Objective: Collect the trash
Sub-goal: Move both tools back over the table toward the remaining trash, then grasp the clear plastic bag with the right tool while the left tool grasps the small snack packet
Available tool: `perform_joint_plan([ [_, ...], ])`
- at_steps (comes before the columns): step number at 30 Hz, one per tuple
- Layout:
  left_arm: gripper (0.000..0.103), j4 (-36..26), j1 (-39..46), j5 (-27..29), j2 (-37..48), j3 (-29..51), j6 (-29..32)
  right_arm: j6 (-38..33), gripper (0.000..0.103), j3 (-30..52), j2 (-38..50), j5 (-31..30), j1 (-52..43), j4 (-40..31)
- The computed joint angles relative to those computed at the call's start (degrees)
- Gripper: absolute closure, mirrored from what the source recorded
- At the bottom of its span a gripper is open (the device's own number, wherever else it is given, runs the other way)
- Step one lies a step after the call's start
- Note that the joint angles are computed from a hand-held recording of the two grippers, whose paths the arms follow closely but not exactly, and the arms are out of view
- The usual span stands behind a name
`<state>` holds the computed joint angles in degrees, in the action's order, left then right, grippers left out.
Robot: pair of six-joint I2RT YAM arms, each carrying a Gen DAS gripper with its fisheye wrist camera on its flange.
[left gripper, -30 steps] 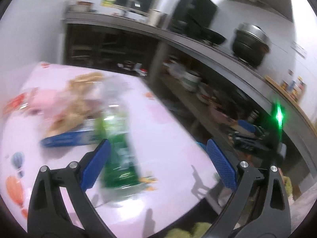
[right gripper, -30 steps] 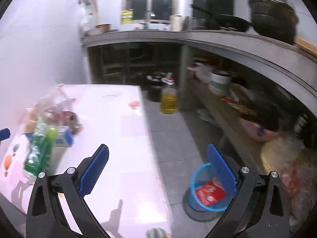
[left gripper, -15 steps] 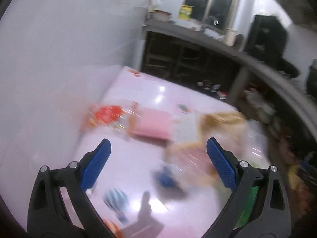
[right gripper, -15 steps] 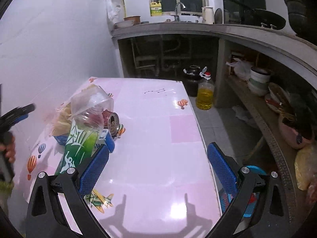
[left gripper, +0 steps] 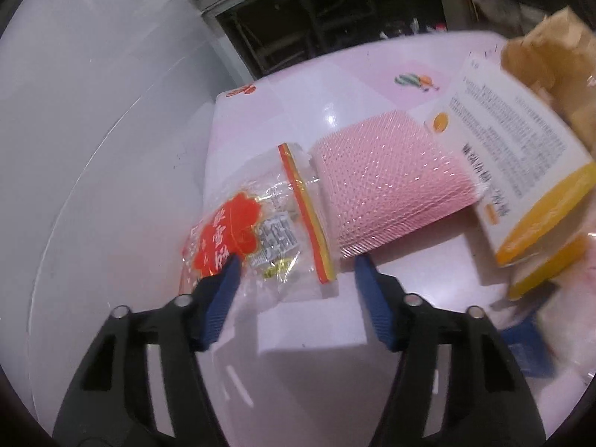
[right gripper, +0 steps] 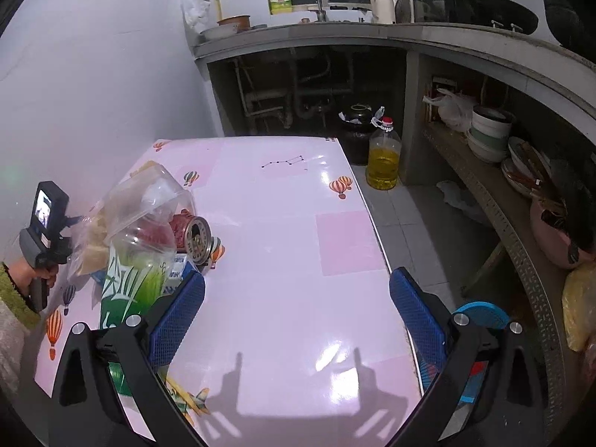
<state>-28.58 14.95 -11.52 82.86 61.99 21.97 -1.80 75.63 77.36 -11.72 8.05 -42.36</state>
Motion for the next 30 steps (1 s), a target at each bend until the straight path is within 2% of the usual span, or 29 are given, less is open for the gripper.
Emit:
perform_joint_plan([
  [1,0.054,-0.29,-0.17,0.21,0.09,0.37,0.15,0.07,0.007,0.14,0.26,0.14,0.26,0.11],
  [5,0.076,1.2,-0.45,-0.71,0.93,0.6,2.13,0.31,0.007,0.78,1.06,0.27,1.25,0.21],
  [6,0.078,2.02,-0.75,-1.51,0.89,0.25,2.62,0.29,0.007,0.89,1.16,0.27,1.47,0.2],
  [13,0.084,5.3,-3.02,-4.15,-5.43,-5.82,1.69,0.26,0.007,3.5,2.32,0.41,2.44,0.16],
  [16,0.087,4.52,-3.66,-4.91,-9.38,-7.95,-0.55,0.47,0.007,5.82,3.45,-0.58,3.06,-0.23],
  [21,0.09,1.13,-4.83,-4.69,-16.48,-9.87,-6.28,-0.49,0.007,12.54,6.83,-6.11,5.12,-2.27],
  [24,0.095,-0.78,-5.44,-4.75,-20.03,-10.85,-8.9,-7.77,0.007,17.02,8.78,-10.12,10.09,-3.84],
  [27,0.097,-3.6,-5.2,-3.79,-23.67,-11.27,-12.94,-16.71,0.007,17.88,9.54,-9.43,17.21,-2.4],
  [30,0.099,-4.91,-4.57,-3.04,-25.57,-11.14,-15.42,-22.45,0.017,17.49,10.86,-6.83,24.14,-0.57],
])
